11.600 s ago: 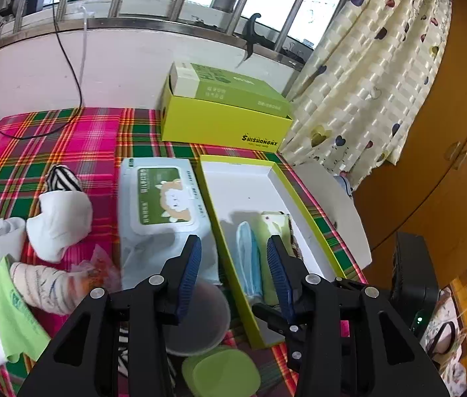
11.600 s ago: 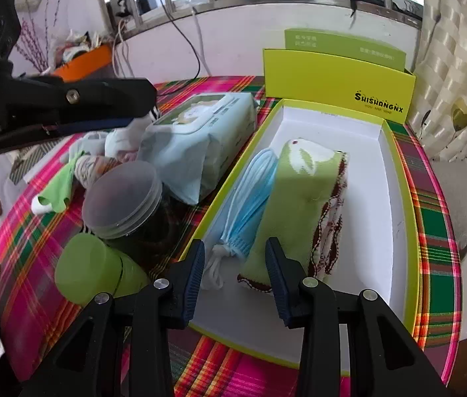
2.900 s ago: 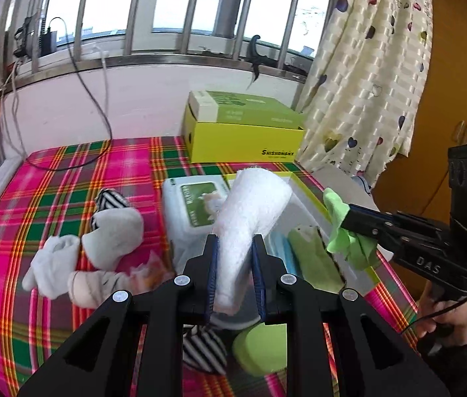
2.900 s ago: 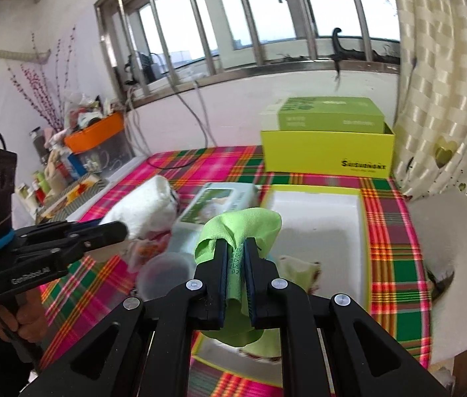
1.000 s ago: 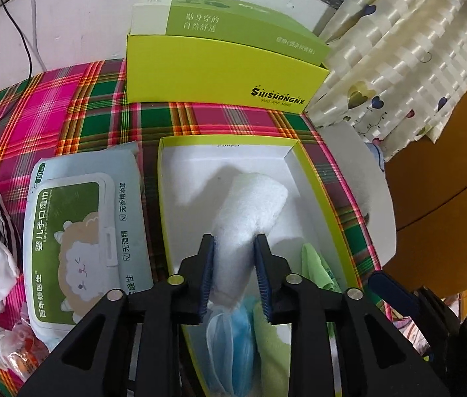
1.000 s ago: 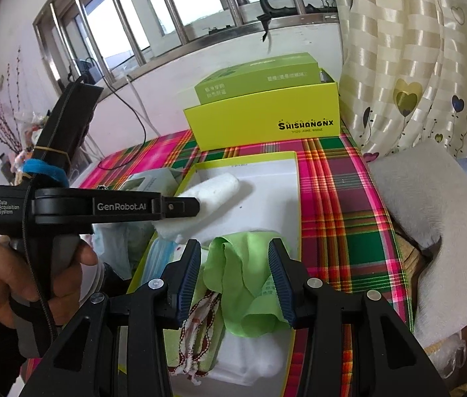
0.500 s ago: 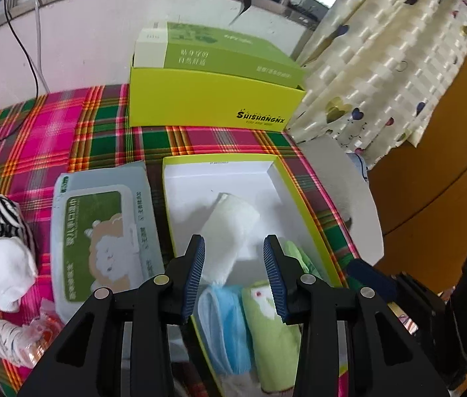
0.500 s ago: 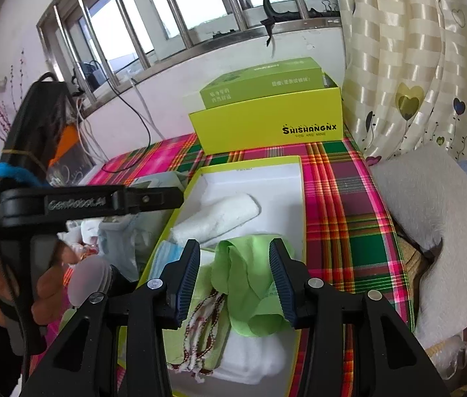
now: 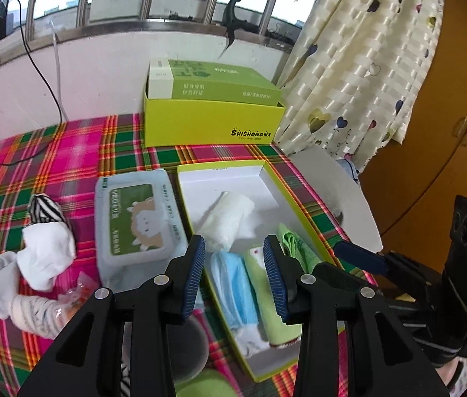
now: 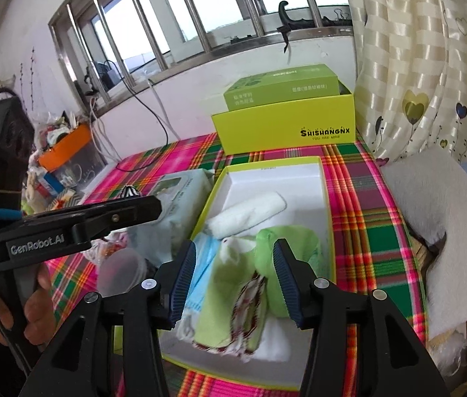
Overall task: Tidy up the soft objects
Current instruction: 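Withdraw both open tools from the box back over the table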
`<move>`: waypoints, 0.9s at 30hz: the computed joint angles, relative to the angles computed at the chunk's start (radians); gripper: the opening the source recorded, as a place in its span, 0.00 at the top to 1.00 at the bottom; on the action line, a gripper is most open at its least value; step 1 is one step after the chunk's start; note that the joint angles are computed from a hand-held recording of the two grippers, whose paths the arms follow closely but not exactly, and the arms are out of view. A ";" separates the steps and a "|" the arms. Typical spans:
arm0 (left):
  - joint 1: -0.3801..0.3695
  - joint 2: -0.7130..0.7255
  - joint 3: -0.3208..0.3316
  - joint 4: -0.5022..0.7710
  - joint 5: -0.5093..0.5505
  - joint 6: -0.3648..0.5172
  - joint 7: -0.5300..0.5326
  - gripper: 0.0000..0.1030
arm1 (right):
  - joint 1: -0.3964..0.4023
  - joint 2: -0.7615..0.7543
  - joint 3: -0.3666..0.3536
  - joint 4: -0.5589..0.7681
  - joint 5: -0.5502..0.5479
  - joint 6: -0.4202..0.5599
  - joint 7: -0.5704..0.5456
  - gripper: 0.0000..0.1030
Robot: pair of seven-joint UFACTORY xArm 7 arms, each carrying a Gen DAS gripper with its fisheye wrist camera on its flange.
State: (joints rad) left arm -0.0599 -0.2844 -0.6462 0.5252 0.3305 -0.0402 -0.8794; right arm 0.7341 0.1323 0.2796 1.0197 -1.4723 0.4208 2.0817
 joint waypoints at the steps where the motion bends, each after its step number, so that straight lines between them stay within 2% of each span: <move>1: -0.007 -0.020 0.004 -0.015 0.000 -0.002 -0.001 0.63 | 0.003 -0.001 0.002 0.000 0.001 0.003 0.005 0.53; 6: -0.029 -0.100 0.011 -0.078 -0.028 -0.014 -0.001 0.63 | 0.024 -0.005 0.016 0.008 0.021 0.030 -0.009 0.44; 17: -0.071 -0.250 0.010 -0.205 -0.112 -0.032 0.008 0.63 | 0.077 0.007 0.035 0.052 0.061 0.079 -0.069 0.41; 27: -0.142 -0.328 0.055 -0.283 -0.148 -0.022 -0.002 0.63 | 0.122 0.052 0.022 0.107 0.084 0.090 -0.112 0.41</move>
State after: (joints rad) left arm -0.2014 -0.6126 -0.5915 0.2419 0.1829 -0.0627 -0.8811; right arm 0.8564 0.1841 0.3015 1.1267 -1.3880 0.5113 1.9694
